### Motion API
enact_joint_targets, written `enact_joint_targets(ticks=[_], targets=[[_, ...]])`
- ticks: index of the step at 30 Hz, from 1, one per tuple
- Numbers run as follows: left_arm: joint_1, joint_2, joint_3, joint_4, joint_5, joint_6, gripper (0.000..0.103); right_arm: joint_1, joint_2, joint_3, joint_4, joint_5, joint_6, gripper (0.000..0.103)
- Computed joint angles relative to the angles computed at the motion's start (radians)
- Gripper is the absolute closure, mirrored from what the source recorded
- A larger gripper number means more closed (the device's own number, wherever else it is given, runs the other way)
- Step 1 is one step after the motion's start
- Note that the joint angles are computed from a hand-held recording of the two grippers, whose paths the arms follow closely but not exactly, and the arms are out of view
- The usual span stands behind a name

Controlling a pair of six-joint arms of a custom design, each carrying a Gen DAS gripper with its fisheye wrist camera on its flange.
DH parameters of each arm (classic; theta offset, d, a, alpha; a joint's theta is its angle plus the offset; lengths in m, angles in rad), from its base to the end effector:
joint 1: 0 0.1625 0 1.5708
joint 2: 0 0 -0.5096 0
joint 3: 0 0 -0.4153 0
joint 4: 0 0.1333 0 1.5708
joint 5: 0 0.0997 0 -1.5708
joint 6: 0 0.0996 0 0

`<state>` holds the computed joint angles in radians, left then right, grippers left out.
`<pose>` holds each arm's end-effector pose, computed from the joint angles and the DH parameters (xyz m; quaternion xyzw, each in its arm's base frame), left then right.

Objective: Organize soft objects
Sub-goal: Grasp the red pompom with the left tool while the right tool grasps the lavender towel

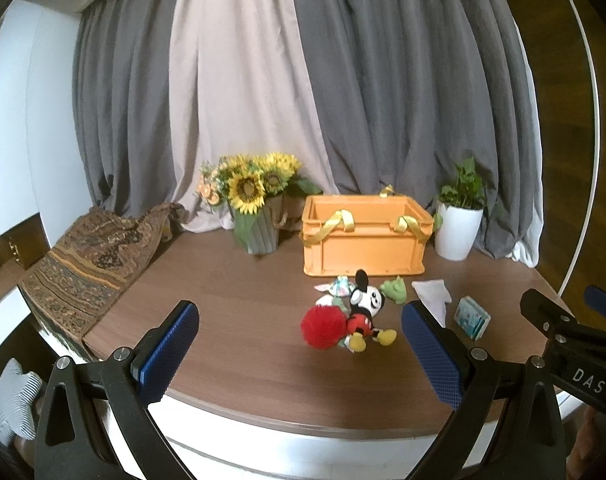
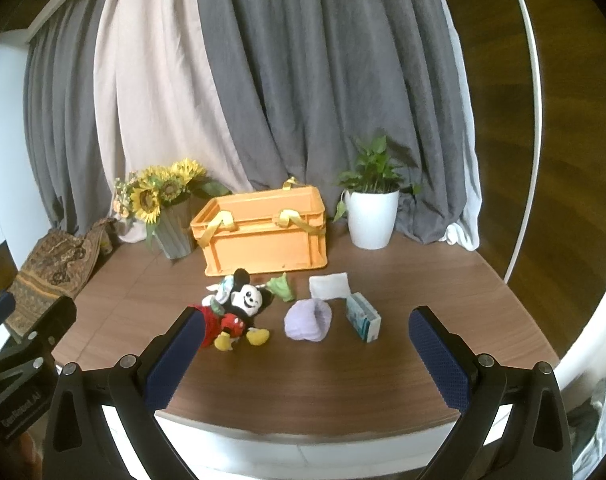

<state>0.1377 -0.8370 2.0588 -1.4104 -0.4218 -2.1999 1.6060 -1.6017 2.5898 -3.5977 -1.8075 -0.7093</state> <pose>-0.4268 -0.2855 0.0451 0.0792 0.7295 -0.5363 0.4171 0.1221 -0.3427 0.3619 0.2589 -0.8243 0.4313 0.2597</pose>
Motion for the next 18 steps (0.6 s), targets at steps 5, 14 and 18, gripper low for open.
enact_joint_targets(ticks=[5,14,18], targets=[[0.045,-0.025,0.037,-0.136,0.018,0.130,0.000,0.015,0.064,-0.016,-0.007,-0.043,0.019,0.000],[0.182,-0.037,0.127,-0.578,0.106,0.520,0.000,0.038,0.247,-0.073,-0.111,-0.133,0.053,0.000],[0.254,-0.017,0.165,-0.884,0.122,0.801,0.001,0.050,0.330,-0.119,-0.131,-0.178,0.078,0.000]])
